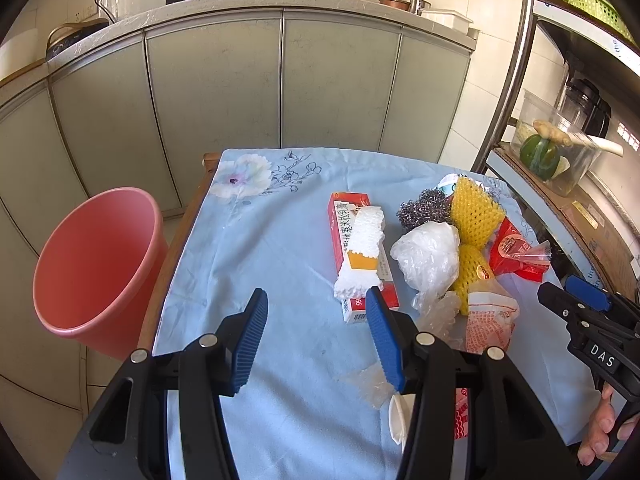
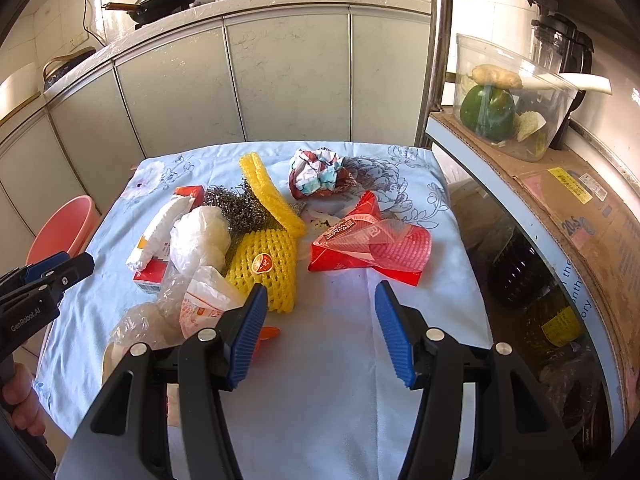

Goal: Collect trash
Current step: 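Move both tools toward the trash pile on the table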

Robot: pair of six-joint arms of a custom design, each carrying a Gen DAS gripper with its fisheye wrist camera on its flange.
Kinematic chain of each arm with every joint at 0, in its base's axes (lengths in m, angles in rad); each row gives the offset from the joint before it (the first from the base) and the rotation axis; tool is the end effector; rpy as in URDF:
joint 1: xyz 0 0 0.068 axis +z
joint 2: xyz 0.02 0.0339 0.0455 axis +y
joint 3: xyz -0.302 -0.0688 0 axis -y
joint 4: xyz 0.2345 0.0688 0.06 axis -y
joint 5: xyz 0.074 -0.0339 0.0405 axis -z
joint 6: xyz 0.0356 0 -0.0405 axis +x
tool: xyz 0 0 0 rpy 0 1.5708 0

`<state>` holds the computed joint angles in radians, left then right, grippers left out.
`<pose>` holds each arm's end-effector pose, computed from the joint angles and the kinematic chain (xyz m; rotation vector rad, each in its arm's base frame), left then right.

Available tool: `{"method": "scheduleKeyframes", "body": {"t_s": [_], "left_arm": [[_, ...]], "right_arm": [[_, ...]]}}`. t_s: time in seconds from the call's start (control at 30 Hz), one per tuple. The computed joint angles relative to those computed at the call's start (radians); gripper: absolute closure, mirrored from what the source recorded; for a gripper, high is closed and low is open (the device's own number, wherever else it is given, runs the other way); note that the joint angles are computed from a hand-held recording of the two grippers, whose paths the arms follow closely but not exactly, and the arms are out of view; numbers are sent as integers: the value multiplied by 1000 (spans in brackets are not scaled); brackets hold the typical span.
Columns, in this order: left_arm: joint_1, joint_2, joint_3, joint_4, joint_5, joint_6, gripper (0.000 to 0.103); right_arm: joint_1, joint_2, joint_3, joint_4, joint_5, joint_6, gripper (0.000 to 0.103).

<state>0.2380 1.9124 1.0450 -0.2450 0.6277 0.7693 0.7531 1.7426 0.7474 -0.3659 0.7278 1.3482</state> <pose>0.3588 0.0655 0.1658 0.8113 2.2847 -0.4150 0.2136 0.1677 0.1486 0.7958 2.2670 -0.2352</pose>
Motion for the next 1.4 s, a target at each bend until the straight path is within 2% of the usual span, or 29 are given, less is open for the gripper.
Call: {"method": "scheduleKeyframes", "body": {"t_s": [1.0, 1.4], "left_arm": [[3, 7, -3, 4, -4, 7, 53], [17, -16, 2, -24, 57, 22, 53]], "right_arm": [[24, 0, 11, -16, 31, 27, 46], [43, -9, 27, -43, 86, 38, 46]]}}
